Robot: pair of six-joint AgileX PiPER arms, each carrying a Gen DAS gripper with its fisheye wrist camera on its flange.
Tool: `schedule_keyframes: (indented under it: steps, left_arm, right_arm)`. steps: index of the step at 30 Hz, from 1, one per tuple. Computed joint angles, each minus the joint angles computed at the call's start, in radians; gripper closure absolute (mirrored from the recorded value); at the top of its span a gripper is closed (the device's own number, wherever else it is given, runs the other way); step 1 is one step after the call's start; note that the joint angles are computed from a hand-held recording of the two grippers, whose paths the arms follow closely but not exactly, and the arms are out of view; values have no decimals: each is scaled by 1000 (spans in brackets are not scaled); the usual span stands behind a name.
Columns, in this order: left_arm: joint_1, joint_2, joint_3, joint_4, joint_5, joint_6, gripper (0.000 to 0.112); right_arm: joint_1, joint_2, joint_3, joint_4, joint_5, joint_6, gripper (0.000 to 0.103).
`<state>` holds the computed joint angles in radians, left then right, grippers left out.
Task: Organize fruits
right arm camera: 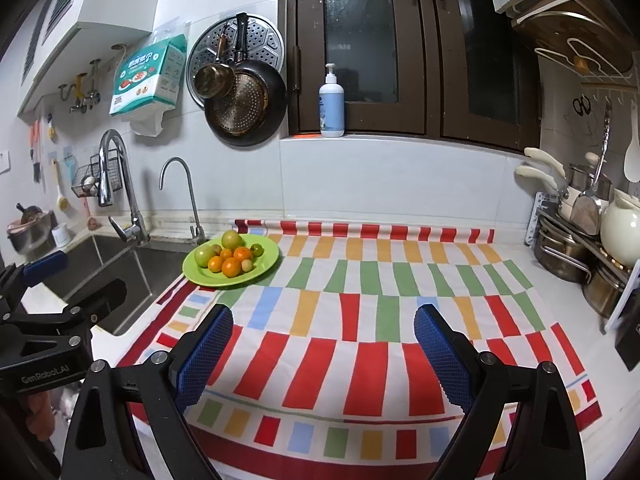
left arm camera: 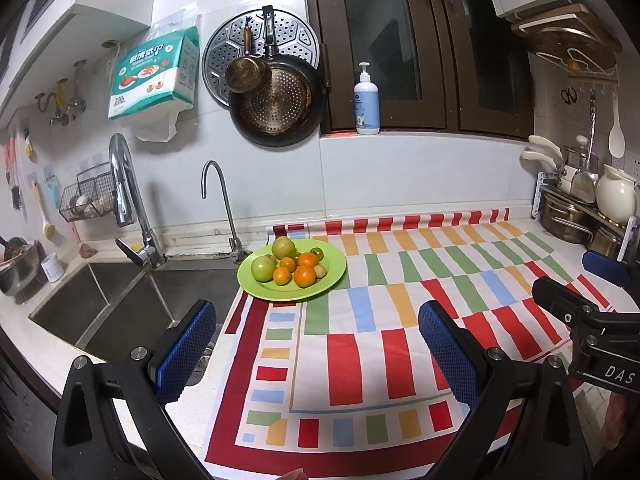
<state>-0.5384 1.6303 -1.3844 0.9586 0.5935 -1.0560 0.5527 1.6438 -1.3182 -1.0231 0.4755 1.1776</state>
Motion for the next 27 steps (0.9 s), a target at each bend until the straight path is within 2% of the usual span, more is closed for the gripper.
schedule_keyframes:
  steps: [27]
  left_arm:
    - [-23,5,-20,-18,4,17,9]
  right_arm:
    - [-27,-18,21,10,-16,-16,10]
